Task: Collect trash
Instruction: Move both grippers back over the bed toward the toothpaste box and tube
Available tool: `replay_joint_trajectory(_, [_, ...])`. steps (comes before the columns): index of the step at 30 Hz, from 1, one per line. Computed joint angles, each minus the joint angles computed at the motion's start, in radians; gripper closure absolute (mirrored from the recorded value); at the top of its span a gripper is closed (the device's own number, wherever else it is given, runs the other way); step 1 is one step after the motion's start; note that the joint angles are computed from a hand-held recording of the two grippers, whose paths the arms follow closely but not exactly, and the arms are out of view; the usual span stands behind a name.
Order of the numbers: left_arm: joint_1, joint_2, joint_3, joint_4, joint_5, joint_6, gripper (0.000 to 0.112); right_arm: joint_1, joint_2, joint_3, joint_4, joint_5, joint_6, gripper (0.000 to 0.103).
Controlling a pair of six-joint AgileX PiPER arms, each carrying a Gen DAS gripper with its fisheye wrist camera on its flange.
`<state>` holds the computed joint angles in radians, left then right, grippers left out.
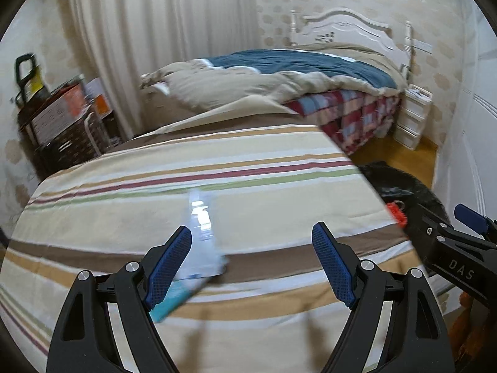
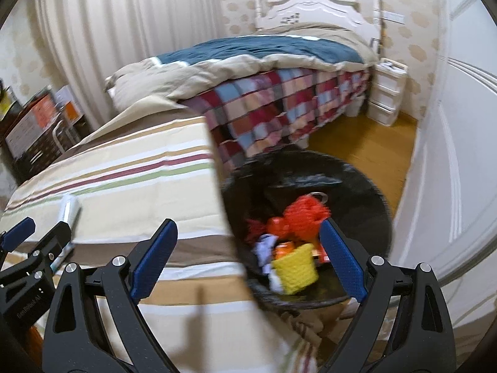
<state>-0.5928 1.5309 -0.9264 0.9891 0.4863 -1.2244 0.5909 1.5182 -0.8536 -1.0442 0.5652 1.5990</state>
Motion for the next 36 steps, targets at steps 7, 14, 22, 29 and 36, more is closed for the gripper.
replay_joint_trajectory(7, [0.151, -0.082, 0.115, 0.003, -0.05, 0.008, 0.033, 0.108, 0.107, -0.134, 0.057, 0.025, -0.077, 0.013])
replay_joint_trajectory(14, [0.324, -0.111, 0.178, -0.056, -0.115, 0.095, 0.033, 0.18, 0.222, -0.279, 0.134, 0.037, -0.186, 0.013])
replay_joint_trajectory(22, [0.506, -0.122, 0.213, -0.186, -0.188, 0.266, 0.033, 0.238, 0.366, -0.493, 0.244, 0.071, -0.358, 0.013])
replay_joint_trajectory(29, [0.599, -0.119, 0.218, -0.382, -0.228, 0.473, 0.033, 0.264, 0.498, -0.682, 0.35, 0.124, -0.508, 0.013])
replay_joint_trajectory(36, [0.612, -0.111, 0.211, -0.432, -0.239, 0.531, 0.033, 0.262, 0.6, -0.835, 0.445, 0.182, -0.626, 0.027])
